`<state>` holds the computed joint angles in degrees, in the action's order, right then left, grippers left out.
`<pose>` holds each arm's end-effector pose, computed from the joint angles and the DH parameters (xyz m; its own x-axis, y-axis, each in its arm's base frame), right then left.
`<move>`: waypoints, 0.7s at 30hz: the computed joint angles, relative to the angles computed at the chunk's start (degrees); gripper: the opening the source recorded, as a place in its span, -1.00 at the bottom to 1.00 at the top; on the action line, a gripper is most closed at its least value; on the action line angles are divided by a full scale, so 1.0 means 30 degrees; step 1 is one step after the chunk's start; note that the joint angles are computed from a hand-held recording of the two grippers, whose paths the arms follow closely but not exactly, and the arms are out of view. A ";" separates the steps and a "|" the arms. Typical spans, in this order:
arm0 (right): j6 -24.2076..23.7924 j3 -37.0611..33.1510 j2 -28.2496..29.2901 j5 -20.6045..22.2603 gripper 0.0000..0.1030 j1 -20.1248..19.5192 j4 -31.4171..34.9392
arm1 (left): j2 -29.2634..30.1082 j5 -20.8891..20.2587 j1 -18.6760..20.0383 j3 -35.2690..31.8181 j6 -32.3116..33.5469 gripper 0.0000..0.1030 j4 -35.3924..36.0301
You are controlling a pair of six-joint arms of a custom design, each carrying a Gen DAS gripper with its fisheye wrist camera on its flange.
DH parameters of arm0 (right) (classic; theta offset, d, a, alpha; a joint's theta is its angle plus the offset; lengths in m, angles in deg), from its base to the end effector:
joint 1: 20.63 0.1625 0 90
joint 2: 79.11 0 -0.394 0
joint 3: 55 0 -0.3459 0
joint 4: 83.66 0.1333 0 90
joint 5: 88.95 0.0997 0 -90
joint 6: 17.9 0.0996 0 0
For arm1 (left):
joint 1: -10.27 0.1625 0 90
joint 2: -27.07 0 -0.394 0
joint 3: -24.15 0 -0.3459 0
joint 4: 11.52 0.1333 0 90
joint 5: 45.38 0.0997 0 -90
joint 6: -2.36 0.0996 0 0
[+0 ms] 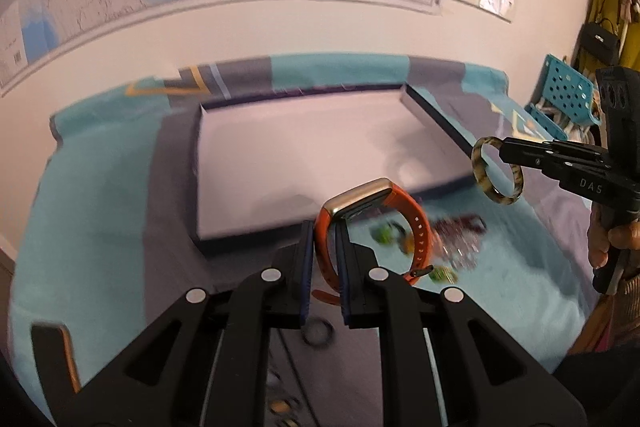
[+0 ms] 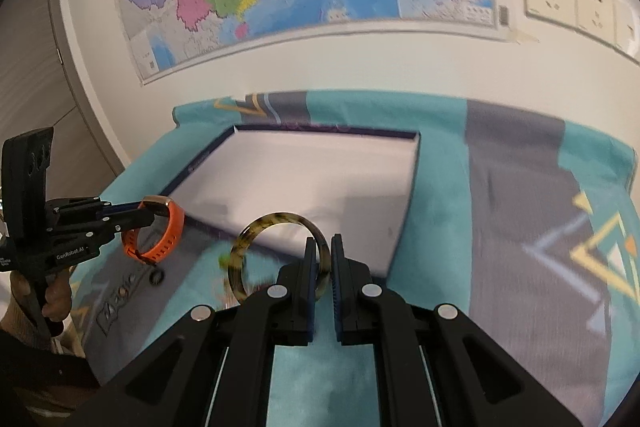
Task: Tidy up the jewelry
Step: 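Carry the bangle and watch band with both tools into the dark-blue box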
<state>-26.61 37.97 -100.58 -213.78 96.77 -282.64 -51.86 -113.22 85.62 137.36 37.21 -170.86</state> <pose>0.3464 -0.5022 -0.0255 -0.8231 -0.1751 0.5402 -0.4956 0.6859 -0.5328 0.0399 -0.5232 0.3361 -0.6620 0.4727 -0.5816 0.7132 0.6358 -0.2950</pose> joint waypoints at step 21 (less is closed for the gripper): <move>0.0674 -1.1096 0.3881 -0.0097 -0.89 -0.1825 0.8513 | 0.6430 0.0869 0.0358 -0.7971 -0.0544 -0.77 0.2253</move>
